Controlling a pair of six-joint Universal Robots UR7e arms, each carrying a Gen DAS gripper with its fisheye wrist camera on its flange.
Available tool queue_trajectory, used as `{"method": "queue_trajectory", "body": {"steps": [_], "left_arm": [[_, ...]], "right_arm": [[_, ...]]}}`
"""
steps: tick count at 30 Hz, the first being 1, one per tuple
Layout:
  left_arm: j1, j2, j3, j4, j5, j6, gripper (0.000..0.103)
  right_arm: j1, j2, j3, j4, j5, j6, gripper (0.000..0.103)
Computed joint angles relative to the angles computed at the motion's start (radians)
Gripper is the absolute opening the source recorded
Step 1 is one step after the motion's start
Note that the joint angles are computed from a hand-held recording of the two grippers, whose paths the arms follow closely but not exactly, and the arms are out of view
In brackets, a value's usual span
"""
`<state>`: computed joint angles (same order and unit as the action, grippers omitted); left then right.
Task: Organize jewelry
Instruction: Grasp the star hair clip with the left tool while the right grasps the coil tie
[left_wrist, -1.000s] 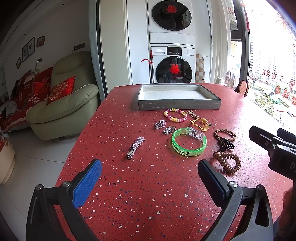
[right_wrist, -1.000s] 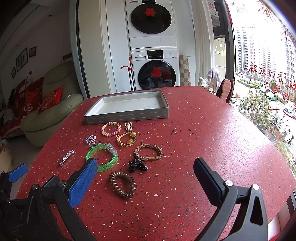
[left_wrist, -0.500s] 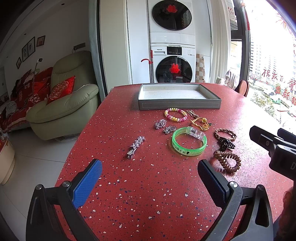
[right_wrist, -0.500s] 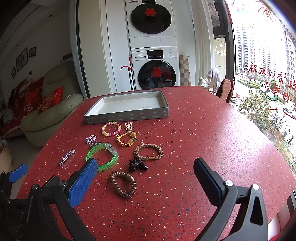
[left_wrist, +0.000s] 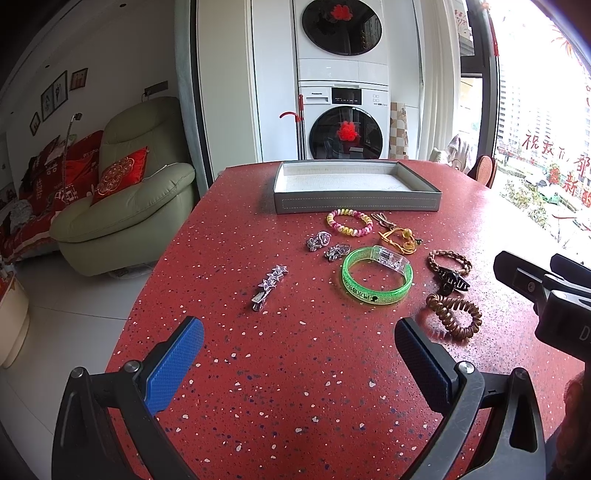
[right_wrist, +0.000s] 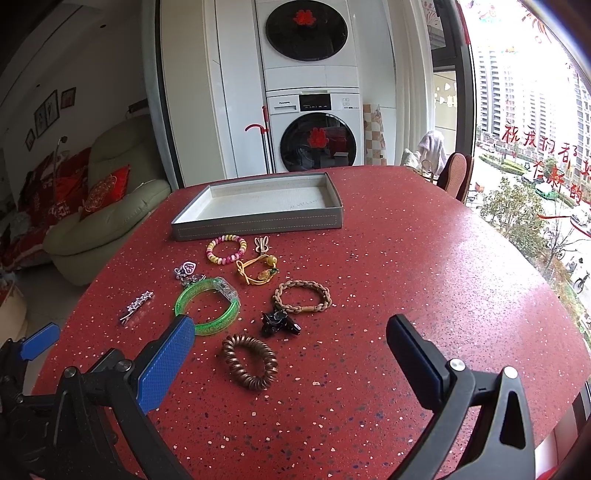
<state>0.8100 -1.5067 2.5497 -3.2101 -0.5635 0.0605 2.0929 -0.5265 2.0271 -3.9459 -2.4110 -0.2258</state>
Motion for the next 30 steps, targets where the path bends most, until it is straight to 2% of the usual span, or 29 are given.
{"method": "queue_trajectory", "body": {"steps": [3, 8, 12, 15, 20, 22, 24, 26, 30], "left_arm": [[0.022, -0.007, -0.023, 0.056, -0.016, -0.023, 0.103], [0.085, -0.014, -0.107, 0.177, -0.071, -0.010, 0.103], [0.164, -0.010, -0.213, 0.322, -0.173, -0.009, 0.103], [0.201, 0.029, -0.275, 0.371, -0.173, 0.009, 0.103], [0.248, 0.083, -0.347, 0.398, -0.204, 0.043, 0.103], [0.264, 0.097, -0.372, 0.432, -0.235, 0.043, 0.103], [0.274, 0.116, -0.389, 0.451, -0.242, 0.036, 0.103], [0.281, 0.131, -0.402, 0.479, -0.247, 0.029, 0.093], [0.292, 0.150, -0.422, 0.523, -0.262, 0.004, 0.085]], "right_arm": [[-0.013, -0.021, 0.005, 0.073, -0.001, 0.039, 0.103], [-0.043, -0.074, 0.007, 0.277, -0.006, 0.127, 0.103], [-0.067, -0.105, -0.004, 0.437, 0.003, 0.187, 0.103], [-0.080, -0.119, -0.007, 0.508, 0.024, 0.217, 0.102], [-0.088, -0.120, -0.025, 0.598, 0.040, 0.216, 0.088], [-0.094, -0.121, -0.033, 0.633, 0.054, 0.223, 0.076], [-0.100, -0.124, -0.038, 0.664, 0.070, 0.236, 0.072], [-0.102, -0.124, -0.045, 0.689, 0.079, 0.243, 0.070], [-0.098, -0.116, -0.061, 0.726, 0.073, 0.235, 0.061]]}}
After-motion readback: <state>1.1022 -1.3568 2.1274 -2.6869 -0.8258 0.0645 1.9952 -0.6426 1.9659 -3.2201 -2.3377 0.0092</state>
